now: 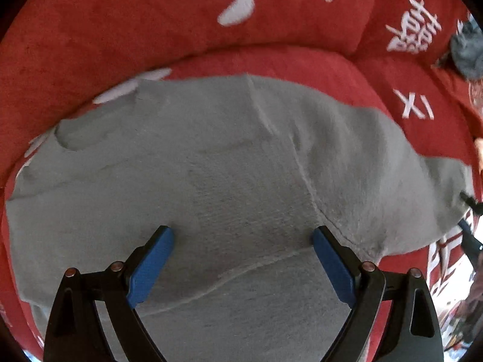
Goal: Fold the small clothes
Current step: 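Move the right gripper to the other sleeve and grasp its cuff, then fold the held sleeve across the sweater body with the right gripper and release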
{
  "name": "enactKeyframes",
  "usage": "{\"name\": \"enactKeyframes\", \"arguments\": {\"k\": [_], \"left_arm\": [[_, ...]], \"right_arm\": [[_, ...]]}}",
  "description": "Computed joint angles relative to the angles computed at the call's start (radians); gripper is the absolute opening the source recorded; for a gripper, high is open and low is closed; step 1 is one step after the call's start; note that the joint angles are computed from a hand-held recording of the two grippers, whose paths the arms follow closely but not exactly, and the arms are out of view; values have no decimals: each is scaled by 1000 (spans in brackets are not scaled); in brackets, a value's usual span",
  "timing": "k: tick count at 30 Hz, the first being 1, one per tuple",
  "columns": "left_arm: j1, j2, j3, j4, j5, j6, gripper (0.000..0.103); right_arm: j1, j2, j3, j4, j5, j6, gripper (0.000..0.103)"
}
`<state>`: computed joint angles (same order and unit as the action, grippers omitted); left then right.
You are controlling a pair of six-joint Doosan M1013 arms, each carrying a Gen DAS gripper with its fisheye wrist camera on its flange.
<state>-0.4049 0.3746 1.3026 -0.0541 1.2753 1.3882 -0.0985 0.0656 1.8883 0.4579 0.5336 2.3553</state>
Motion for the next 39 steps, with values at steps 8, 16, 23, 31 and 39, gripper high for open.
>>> {"name": "enactKeyframes", "arguments": {"k": [8,16,23,31,39], "left_arm": [[5,-17,8,-50,5,48,94],[64,-64,41,-69,-3,66,94],[113,-89,70,-89,-20,35,94],[187,-149,119,-82,-85,26,94],[285,-183,169,-57,-96,-30,94]], "right_arm": [[-14,3,14,117,-44,-62,41],[-31,11,10,410,-32,-289,6],[19,61,-117,564,31,-589,6],[178,167,-330,586,133,-840,7],[364,312,-530,328,340,-830,10]]}}
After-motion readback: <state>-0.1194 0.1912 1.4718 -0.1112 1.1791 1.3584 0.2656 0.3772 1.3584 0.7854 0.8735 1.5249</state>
